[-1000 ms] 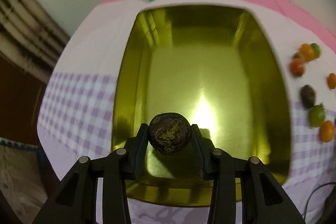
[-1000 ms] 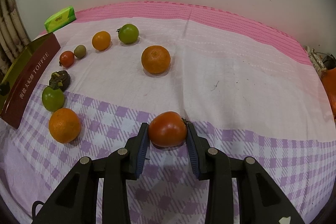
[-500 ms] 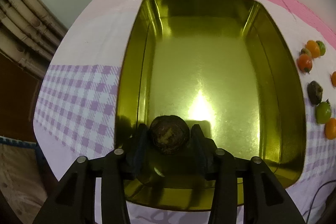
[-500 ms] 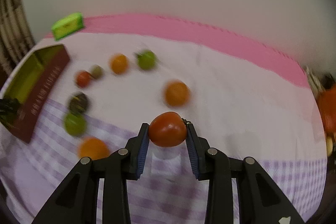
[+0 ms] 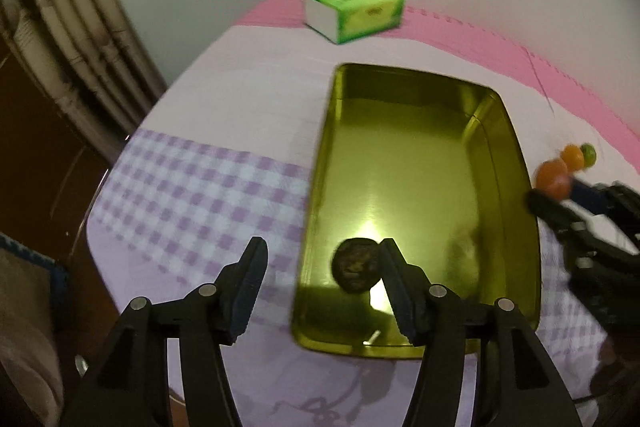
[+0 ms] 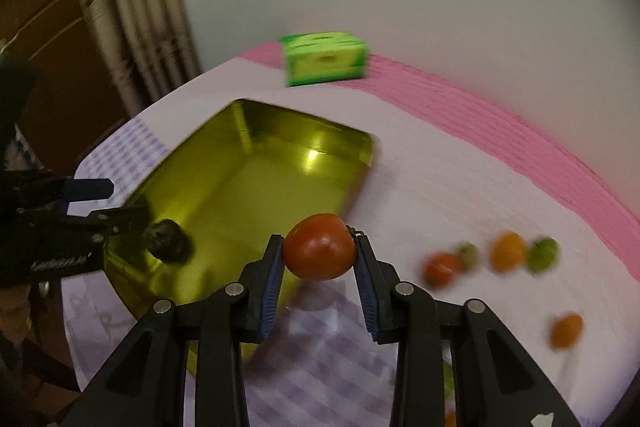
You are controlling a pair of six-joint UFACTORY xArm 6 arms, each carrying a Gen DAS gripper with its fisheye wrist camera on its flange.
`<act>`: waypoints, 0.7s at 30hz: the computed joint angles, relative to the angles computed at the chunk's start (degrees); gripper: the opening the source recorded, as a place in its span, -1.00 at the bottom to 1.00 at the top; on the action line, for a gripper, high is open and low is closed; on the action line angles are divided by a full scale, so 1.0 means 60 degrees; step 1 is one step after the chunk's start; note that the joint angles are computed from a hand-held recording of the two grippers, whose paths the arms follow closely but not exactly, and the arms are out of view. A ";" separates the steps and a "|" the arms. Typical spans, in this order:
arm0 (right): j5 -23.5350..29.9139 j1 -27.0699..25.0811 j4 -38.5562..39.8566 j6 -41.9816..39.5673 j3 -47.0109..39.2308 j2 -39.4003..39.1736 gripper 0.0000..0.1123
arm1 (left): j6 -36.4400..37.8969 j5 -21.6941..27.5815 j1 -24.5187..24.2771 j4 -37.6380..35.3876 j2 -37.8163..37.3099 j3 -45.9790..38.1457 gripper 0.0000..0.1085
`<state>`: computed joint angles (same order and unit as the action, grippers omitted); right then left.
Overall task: Organize fruits
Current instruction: 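Place the dark brown fruit in the tin with the left tool while the right drops the tomato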
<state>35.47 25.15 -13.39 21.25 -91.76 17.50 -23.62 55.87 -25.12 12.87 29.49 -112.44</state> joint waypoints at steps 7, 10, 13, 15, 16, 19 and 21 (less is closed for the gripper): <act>0.0871 0.0406 0.0385 -0.0690 -0.1915 0.1681 -0.43 | -0.0814 -0.0103 0.0276 0.0077 -0.0377 0.0703 0.08; 0.1216 0.0468 0.0271 -0.0774 -0.2248 0.1978 -0.43 | -0.1031 -0.0541 0.0324 0.0125 -0.0595 0.1065 0.08; 0.1399 0.0497 0.0113 -0.0843 -0.2546 0.2196 -0.43 | -0.1070 -0.0527 0.0322 0.0204 -0.0582 0.1065 0.08; 0.1540 0.0501 0.0190 -0.0947 -0.2795 0.2366 -0.43 | -0.1010 -0.0429 0.0299 0.0206 -0.0513 0.0963 0.08; 0.1586 0.0503 0.0155 -0.0972 -0.2815 0.2372 -0.43 | -0.0964 -0.0376 0.0291 0.0176 -0.0506 0.0939 0.08; 0.1732 0.0536 0.0100 -0.1006 -0.2983 0.2488 -0.43 | -0.0831 -0.0319 0.0307 0.0011 -0.0476 0.0886 0.08; 0.1829 0.0550 0.0135 -0.1046 -0.3094 0.2565 -0.42 | -0.0860 -0.0218 0.0298 0.0075 -0.0426 0.0804 0.08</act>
